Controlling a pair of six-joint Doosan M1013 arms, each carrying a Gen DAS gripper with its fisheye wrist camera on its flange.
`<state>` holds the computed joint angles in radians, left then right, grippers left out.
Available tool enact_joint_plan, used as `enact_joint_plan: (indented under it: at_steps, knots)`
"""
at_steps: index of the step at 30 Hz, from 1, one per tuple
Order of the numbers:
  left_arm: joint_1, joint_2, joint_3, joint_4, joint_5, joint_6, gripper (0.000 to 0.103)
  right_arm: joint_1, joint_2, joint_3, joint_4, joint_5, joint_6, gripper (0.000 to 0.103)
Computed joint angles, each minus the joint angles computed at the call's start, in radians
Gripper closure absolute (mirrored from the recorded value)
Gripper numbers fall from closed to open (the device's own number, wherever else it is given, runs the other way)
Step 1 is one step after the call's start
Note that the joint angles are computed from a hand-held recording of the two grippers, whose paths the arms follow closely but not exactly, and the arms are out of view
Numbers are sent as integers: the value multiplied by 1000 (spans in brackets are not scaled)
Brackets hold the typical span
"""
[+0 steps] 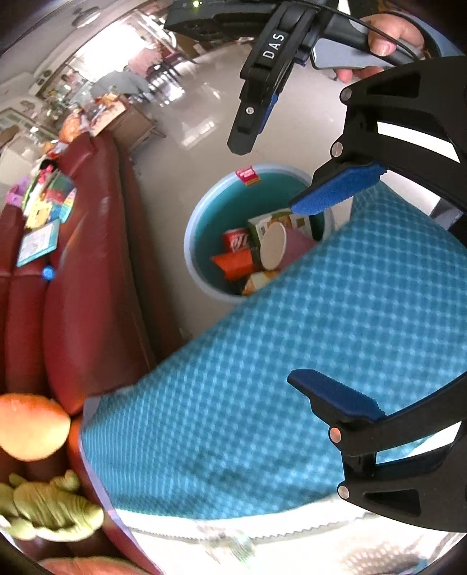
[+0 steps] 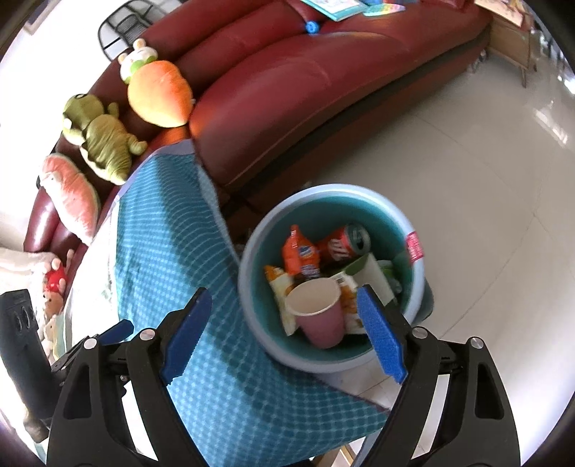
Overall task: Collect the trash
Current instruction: 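Move both open tools from the bin back over the bed, then grasp the light-blue wrapper with the left tool while the right grasps the clear packet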
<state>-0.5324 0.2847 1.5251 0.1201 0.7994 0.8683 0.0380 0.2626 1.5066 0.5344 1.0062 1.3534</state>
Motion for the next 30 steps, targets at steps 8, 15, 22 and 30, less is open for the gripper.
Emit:
enact_joint_plan:
  at_steps: [8, 15, 22, 30]
  knots:
    - [19, -128, 136, 86, -36, -112, 13, 72, -46, 23, -5, 11, -22, 24]
    - [53, -224, 233, 138, -29, -204, 12, 148, -65, 30, -21, 20, -18, 24]
    - [91, -321, 319, 195, -27, -281, 12, 228, -67, 13, -63, 38, -8, 24]
    - [131, -398, 384, 210, 7, -303, 12, 312, -61, -8, -105, 56, 2, 24]
